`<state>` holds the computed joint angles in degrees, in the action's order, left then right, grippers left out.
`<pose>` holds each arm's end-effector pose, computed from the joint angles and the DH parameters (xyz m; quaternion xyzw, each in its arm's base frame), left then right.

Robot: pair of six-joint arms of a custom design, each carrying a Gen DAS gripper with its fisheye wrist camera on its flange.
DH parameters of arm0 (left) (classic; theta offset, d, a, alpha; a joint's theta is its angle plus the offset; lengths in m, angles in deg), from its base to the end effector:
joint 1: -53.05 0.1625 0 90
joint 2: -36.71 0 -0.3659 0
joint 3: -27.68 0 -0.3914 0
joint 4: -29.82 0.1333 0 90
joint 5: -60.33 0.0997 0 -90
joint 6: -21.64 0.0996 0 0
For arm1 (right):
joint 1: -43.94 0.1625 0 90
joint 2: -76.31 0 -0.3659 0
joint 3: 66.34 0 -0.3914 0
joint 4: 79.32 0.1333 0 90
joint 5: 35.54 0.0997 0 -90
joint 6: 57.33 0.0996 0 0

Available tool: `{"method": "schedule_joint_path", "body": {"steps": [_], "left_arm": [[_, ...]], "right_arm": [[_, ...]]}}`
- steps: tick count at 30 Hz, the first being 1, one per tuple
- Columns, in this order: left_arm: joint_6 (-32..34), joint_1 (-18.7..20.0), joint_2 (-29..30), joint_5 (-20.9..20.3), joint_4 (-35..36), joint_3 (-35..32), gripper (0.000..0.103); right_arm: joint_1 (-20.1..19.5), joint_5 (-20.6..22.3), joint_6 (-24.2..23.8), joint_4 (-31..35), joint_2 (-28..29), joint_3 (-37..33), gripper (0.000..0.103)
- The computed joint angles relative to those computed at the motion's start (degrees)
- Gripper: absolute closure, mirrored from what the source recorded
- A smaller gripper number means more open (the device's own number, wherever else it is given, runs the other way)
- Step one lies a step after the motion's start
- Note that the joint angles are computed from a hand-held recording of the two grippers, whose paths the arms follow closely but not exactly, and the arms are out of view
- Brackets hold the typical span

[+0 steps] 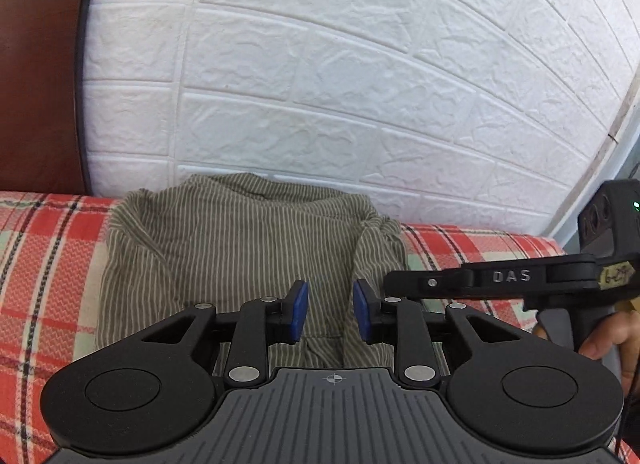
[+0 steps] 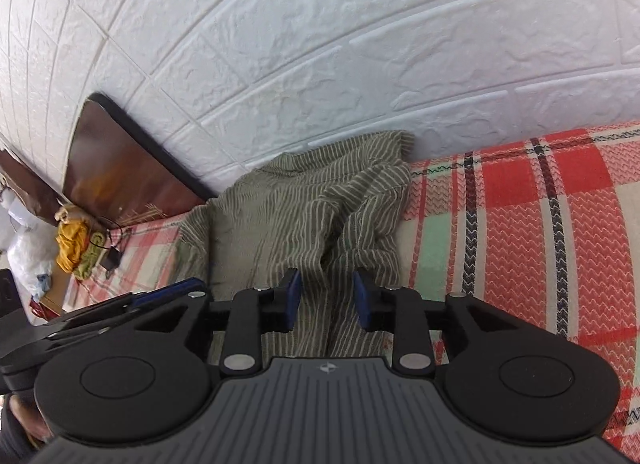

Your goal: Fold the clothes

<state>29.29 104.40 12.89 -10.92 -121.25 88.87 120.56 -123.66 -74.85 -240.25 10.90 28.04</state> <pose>-0.3549 -0.7085 0.0264 0.3489 0.9010 -0.2378 0.0995 -0.0142 -0.6497 0.2983 0.0396 -0.9328 0.3491 0.0806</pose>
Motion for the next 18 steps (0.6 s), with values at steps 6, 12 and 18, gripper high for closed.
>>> {"method": "schedule_joint_path", "body": {"steps": [6,12,18], "left_arm": [[2.52,-0.48,-1.58,-0.93,-0.28,2.9,0.059],[4.11,-0.98,-1.59,-2.43,0.26,4.32,0.056],[7.11,-1.43,0.6,0.04,1.22,4.2,0.056]], "right_arm": [[-0.83,5.54,0.91,-2.23,-3.84,2.98,0.101],[-1.66,1.47,2.91,-3.75,-4.05,3.28,0.101],[-3.88,4.6,5.89,-4.22,-2.57,3.26,0.098]]}}
